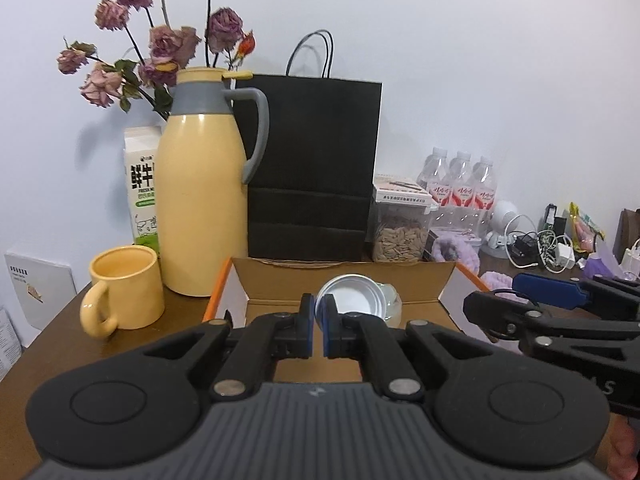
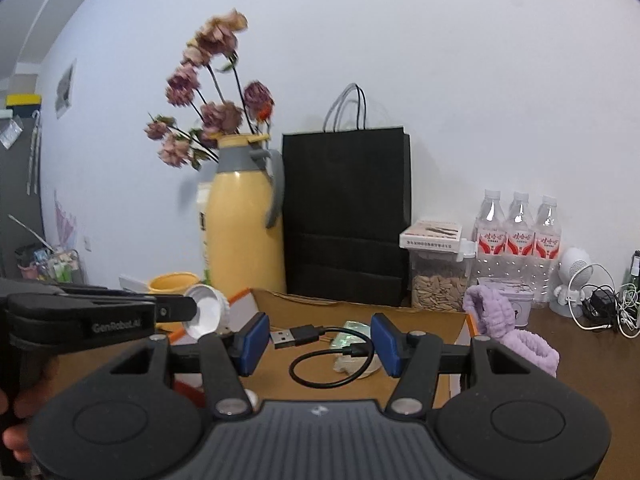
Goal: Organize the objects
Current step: 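Carry the silver lid and the cable over the cardboard box, then open both grippers to drop the lid and cable into the box, then grasp the translucent white bead container with the right gripper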
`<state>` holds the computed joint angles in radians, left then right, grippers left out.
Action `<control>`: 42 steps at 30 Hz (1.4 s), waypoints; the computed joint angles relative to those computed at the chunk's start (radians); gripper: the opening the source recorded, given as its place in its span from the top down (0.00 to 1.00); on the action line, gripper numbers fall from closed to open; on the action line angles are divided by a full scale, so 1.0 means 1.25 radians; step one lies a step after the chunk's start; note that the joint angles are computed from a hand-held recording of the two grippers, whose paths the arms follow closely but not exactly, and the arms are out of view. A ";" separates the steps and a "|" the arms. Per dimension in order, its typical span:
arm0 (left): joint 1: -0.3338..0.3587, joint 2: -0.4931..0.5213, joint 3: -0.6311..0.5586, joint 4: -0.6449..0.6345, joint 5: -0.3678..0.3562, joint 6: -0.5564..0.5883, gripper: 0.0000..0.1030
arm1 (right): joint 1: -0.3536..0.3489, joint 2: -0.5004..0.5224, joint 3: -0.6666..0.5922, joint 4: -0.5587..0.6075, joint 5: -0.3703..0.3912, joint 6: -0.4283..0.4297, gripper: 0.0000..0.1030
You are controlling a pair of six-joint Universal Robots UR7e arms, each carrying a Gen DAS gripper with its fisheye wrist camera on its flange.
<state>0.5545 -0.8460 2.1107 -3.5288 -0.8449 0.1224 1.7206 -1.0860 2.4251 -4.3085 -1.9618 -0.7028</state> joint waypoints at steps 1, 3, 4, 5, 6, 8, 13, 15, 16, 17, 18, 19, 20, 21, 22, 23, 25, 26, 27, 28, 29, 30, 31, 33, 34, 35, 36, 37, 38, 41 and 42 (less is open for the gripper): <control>0.006 0.009 -0.009 0.000 0.000 0.003 0.95 | -0.011 0.001 -0.006 0.006 0.005 0.002 0.46; 0.019 0.026 -0.027 0.005 -0.001 0.000 0.95 | -0.039 0.004 -0.013 0.017 0.026 0.017 0.46; 0.025 0.032 -0.033 0.010 -0.001 -0.007 0.95 | -0.054 0.006 -0.014 0.022 0.040 0.017 0.46; 0.031 0.036 -0.039 0.020 0.000 -0.012 0.95 | -0.068 0.007 -0.015 0.029 0.052 0.016 0.46; 0.034 0.039 -0.042 0.031 0.001 -0.015 0.95 | -0.075 0.009 -0.018 0.036 0.050 0.020 0.46; 0.039 0.043 -0.042 0.033 0.002 -0.011 0.95 | -0.081 0.017 -0.024 0.042 0.038 0.024 0.47; 0.038 0.050 -0.033 0.010 0.013 -0.002 0.94 | -0.080 0.037 -0.026 0.024 0.008 0.021 0.45; 0.032 0.058 -0.032 -0.004 0.038 0.000 0.91 | -0.075 0.044 -0.025 0.014 -0.008 0.019 0.34; 0.030 0.062 -0.031 -0.015 0.043 0.007 0.80 | -0.072 0.050 -0.025 0.003 -0.014 0.015 0.21; 0.029 0.064 -0.029 -0.025 0.042 0.011 0.53 | -0.070 0.058 -0.026 -0.015 -0.020 0.006 0.15; 0.027 0.067 -0.027 -0.035 0.049 0.013 0.34 | -0.066 0.066 -0.026 -0.031 -0.026 -0.003 0.07; 0.023 0.076 -0.026 -0.062 0.063 0.021 0.03 | -0.062 0.073 -0.028 -0.044 -0.033 -0.011 0.01; 0.019 0.088 -0.026 -0.104 0.076 0.040 0.00 | -0.059 0.078 -0.030 -0.054 -0.041 -0.017 0.00; 0.014 0.096 -0.023 -0.139 0.082 0.058 0.00 | -0.056 0.082 -0.033 -0.059 -0.048 -0.019 0.00; 0.013 0.096 -0.021 -0.144 0.081 0.062 0.00 | -0.053 0.084 -0.034 -0.060 -0.056 -0.019 0.00; 0.014 0.092 -0.019 -0.138 0.077 0.057 0.00 | -0.052 0.085 -0.035 -0.061 -0.061 -0.017 0.00; 0.014 0.089 -0.016 -0.131 0.075 0.050 0.00 | -0.049 0.086 -0.034 -0.065 -0.067 -0.014 0.00; 0.014 0.088 -0.017 -0.127 0.077 0.049 0.00 | -0.046 0.088 -0.036 -0.069 -0.072 -0.014 0.00; 0.013 0.087 -0.016 -0.125 0.079 0.046 0.00 | -0.044 0.090 -0.035 -0.075 -0.073 -0.015 0.00; 0.013 0.086 -0.014 -0.127 0.078 0.045 0.00 | -0.043 0.091 -0.034 -0.082 -0.074 -0.016 0.00; 0.012 0.084 -0.011 -0.131 0.077 0.044 0.00 | -0.040 0.093 -0.033 -0.091 -0.075 -0.018 0.00; 0.010 0.082 -0.009 -0.136 0.077 0.045 0.00 | -0.037 0.094 -0.032 -0.097 -0.077 -0.019 0.00; 0.008 0.081 -0.005 -0.143 0.078 0.045 0.00 | -0.034 0.097 -0.032 -0.106 -0.080 -0.021 0.00; 0.005 0.078 0.003 -0.160 0.075 0.048 0.00 | -0.026 0.101 -0.031 -0.122 -0.089 -0.025 0.00; 0.003 0.075 0.008 -0.169 0.072 0.049 0.00 | -0.022 0.103 -0.031 -0.130 -0.094 -0.027 0.00; 0.001 0.071 0.014 -0.177 0.070 0.049 0.00 | -0.017 0.106 -0.031 -0.141 -0.102 -0.030 0.00; -0.001 0.067 0.021 -0.186 0.067 0.050 0.00 | -0.012 0.109 -0.030 -0.151 -0.112 -0.034 0.00; -0.003 0.062 0.030 -0.196 0.063 0.049 0.00 | -0.008 0.111 -0.029 -0.160 -0.117 -0.038 0.00; -0.006 0.058 0.036 -0.204 0.062 0.048 0.00 | -0.006 0.112 -0.024 -0.171 -0.119 -0.041 0.00; -0.017 0.044 0.063 -0.229 0.063 0.046 0.00 | -0.003 0.114 -0.010 -0.196 -0.123 -0.042 0.00; -0.019 0.039 0.071 -0.233 0.061 0.046 0.00 | -0.003 0.114 -0.005 -0.202 -0.123 -0.041 0.00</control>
